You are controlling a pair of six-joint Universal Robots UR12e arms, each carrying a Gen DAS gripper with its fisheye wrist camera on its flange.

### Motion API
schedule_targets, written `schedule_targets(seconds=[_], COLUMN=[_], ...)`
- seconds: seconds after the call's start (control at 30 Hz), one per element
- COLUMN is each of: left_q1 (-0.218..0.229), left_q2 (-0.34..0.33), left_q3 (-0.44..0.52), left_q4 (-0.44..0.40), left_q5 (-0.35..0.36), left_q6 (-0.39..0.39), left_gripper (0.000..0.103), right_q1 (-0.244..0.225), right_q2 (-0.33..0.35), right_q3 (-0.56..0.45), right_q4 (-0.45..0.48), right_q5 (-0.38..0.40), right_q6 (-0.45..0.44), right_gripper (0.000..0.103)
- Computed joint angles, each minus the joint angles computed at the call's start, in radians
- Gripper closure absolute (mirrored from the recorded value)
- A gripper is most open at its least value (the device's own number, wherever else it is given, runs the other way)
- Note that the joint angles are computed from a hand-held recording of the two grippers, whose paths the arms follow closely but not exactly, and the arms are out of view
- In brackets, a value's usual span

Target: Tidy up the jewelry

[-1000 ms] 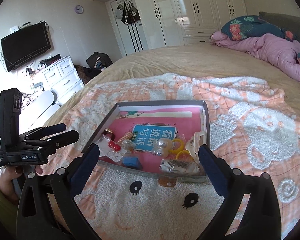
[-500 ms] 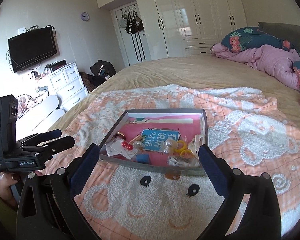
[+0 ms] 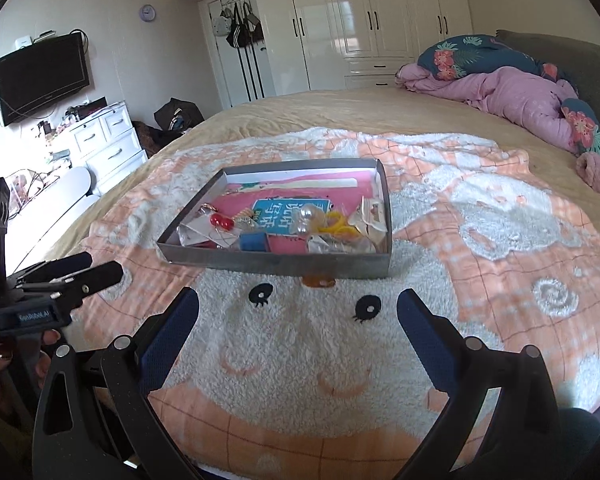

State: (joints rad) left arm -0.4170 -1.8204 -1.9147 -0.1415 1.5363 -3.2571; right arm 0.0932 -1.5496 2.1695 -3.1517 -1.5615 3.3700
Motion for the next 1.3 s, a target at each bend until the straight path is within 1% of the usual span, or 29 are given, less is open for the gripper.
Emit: schedule_targets(seconds=[0.07,0.13,0.53,1.3], left_q1=[0.000,-0.001,0.002,0.002], left_q2=[-0.002,-0.004,-0.001,0.002], left_q3=[-0.002,0.000,-0.002,-0.003], left_q4=[-0.004,-0.008,-0.006,-0.009], left_q5=[-0.011,-0.012,-0.016,-0.002], left_q6=[0.002,0.010,0.002,-0.001], left_gripper=[0.009,0.009,0.009,0.009], right_q1=[0.003,0.007,0.001,0.001], right_q2=[0.002,0.004,0.009,0.006], right_q3=[0.005,0.006,-0.003,-0.001], right_q4=[-0.008,0.004,0.039,0.036], right_q5=[-0.005,0.000,0.038,0.034], right_q6=[-0.004,-0.020,-0.024,-0.021], right_gripper=[0.004,0.004,0.004,0.004])
